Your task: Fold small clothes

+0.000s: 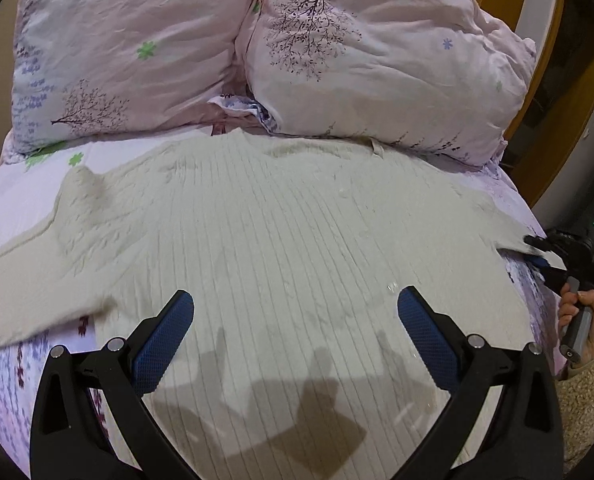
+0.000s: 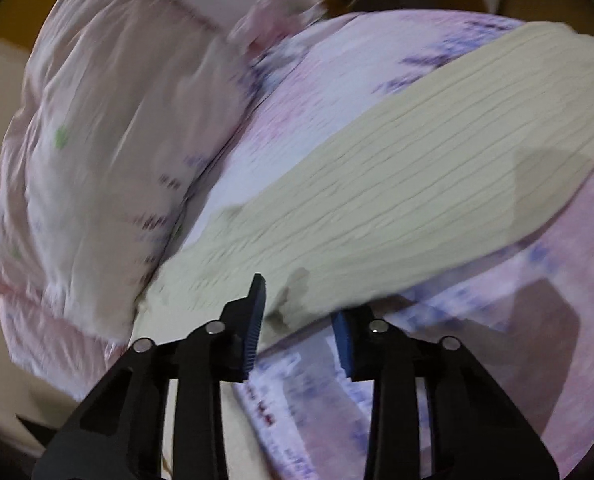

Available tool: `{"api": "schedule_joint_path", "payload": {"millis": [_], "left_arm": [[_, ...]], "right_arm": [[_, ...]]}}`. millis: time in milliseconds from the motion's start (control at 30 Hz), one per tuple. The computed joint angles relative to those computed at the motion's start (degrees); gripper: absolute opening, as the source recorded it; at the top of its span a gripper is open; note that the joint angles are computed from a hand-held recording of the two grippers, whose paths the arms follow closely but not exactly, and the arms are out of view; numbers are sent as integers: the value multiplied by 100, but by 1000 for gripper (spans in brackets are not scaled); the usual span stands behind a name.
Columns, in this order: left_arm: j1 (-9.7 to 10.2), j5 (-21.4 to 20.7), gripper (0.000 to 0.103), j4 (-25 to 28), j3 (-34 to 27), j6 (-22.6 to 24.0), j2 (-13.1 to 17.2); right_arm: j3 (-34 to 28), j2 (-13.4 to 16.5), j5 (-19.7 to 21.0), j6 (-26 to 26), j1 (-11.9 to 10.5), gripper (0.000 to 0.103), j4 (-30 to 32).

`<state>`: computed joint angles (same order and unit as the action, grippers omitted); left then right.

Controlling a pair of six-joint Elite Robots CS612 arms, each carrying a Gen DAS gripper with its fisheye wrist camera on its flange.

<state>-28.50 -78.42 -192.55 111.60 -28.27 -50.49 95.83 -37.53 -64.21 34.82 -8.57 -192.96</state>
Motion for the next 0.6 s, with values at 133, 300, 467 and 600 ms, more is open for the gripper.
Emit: {"api": "schedule_joint_path", "payload": {"millis": [133,300,467,600], "left_arm": [[110,-206,102,114,-160,23,80],[222,-352,102,-196,-201,-171,183],[362,-555,102,-664,-206,-567,283],[434,-612,102,-947,-208,-737,337]], "right_arm": [[12,-61,-553,-21,20,13,27],[-47,-175,-1263,-631,198,8,-17],[-189,-247,-1512,-1262,459,6,-323],[-296,-275,-1207,-1768,661,6,-360]]}}
